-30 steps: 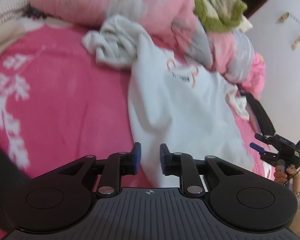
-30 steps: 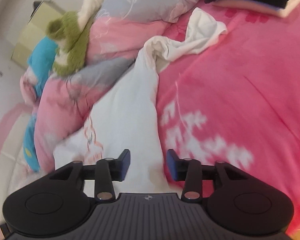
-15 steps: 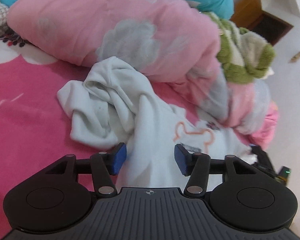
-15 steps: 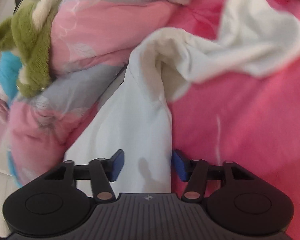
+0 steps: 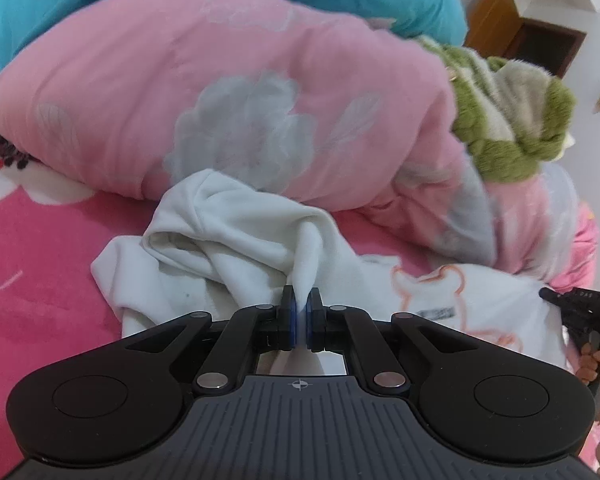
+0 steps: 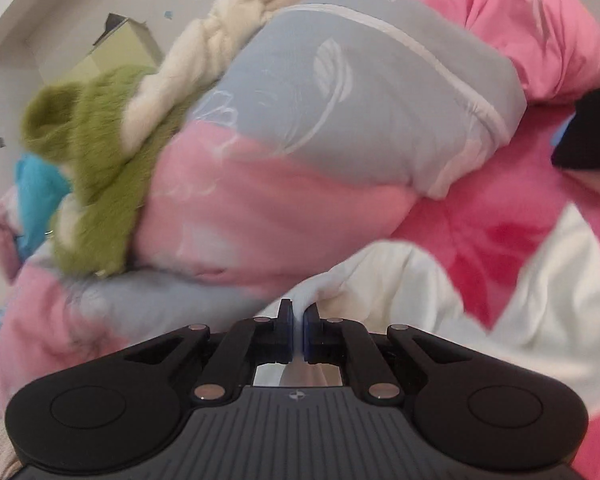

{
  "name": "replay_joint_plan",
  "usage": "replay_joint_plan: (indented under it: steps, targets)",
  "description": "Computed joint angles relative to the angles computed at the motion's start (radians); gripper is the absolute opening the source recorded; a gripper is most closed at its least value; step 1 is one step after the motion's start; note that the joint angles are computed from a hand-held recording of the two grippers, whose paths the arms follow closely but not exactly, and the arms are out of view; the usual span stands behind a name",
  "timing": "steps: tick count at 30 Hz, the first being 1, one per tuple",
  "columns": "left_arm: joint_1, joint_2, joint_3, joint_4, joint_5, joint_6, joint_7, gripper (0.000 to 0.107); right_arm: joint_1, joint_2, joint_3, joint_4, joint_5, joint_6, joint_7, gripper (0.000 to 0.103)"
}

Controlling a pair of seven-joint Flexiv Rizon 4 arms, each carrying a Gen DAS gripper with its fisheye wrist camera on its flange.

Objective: Fold clothes

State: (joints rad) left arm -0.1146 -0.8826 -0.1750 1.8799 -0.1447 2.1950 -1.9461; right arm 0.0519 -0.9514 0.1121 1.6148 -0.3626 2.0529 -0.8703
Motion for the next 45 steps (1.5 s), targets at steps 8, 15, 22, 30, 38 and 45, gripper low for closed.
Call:
replay_joint_plan:
  steps: [8, 15, 22, 30, 38, 45]
  targets:
    - [0.081, 0.008, -0.068, 0.024, 0.064, -0.037, -0.051, 0.01, -0.07, -0.041, 0.075, -0.047, 0.072, -0.194, 0.047, 0.014]
    - [0.046, 0.127, -0.025, 0.198, 0.078, 0.012, -0.091, 0.038, -0.347, 0.167, 0.281, 0.31, -0.196, -0.132, -0.097, 0.024]
    - [0.102, 0.158, -0.092, 0.354, 0.201, 0.042, -0.184, 0.038, -0.062, 0.46, 0.163, 0.742, -0.305, -0.005, -0.483, 0.024]
    - [0.199, 0.146, -0.144, 0.469, 0.355, 0.112, -0.299, 0.038, 0.327, 0.483, 0.099, 0.852, -0.126, 0.065, -0.832, 0.024]
    - [0.292, 0.075, -0.179, 0.507, 0.516, 0.215, -0.368, 0.037, 0.488, 0.479, 0.067, 0.841, 0.077, 0.061, -0.944, 0.024]
    - [0.344, -0.058, -0.216, 0.461, 0.627, 0.319, -0.429, 0.037, 0.387, 0.339, 0.118, 0.767, 0.026, 0.096, -0.881, 0.024]
